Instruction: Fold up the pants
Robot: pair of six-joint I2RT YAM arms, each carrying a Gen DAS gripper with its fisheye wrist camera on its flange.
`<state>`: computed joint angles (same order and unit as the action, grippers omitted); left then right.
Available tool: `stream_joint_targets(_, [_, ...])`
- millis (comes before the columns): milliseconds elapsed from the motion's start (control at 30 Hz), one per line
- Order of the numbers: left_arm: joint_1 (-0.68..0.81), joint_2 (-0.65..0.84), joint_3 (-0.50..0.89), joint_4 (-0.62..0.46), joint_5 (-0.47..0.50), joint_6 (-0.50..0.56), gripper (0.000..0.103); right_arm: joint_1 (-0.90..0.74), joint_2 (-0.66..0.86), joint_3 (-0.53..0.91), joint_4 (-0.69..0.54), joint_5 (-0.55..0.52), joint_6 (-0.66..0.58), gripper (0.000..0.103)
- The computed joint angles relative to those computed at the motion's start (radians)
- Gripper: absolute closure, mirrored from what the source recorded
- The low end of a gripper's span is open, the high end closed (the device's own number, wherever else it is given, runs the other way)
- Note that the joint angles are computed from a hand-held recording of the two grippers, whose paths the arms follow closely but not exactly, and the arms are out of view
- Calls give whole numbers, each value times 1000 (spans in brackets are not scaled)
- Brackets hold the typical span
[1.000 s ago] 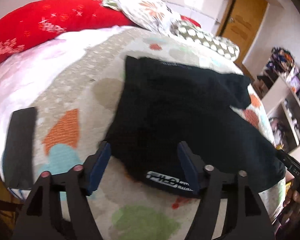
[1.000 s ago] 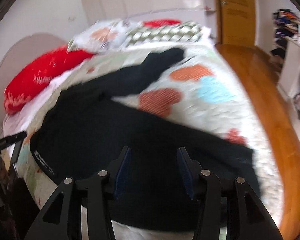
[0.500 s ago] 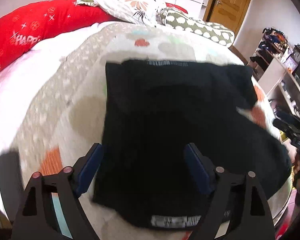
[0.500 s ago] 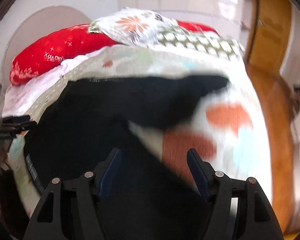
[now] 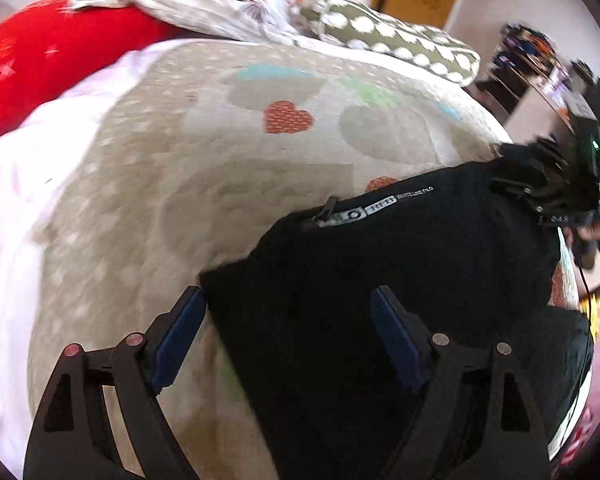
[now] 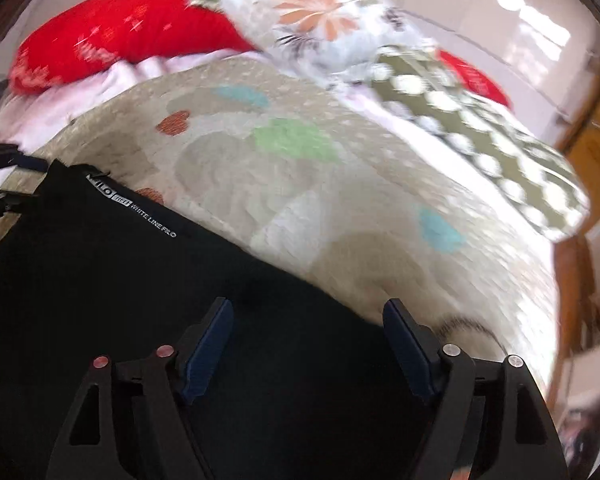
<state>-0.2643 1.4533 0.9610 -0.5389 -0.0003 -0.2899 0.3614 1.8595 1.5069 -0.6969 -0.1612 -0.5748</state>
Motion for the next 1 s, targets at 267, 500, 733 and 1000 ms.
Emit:
stream_joint_targets(267, [-1,174,100,5,21,149,7,-4,151,153,-127,-52,-42,33])
stream_joint_targets(500, [-68,141,99,-8,-36,124,63,52,-117,-182,90,8,-32,96])
stream_joint_targets(733, [-224,-170,35,-136,-151,22,73,-21,-629,-396,26,-119,21,97])
stream_joint_targets(1000, [-877,-467,47,-550,-535,-501,68,-350,-1364,-570,-568,-456,-179,97])
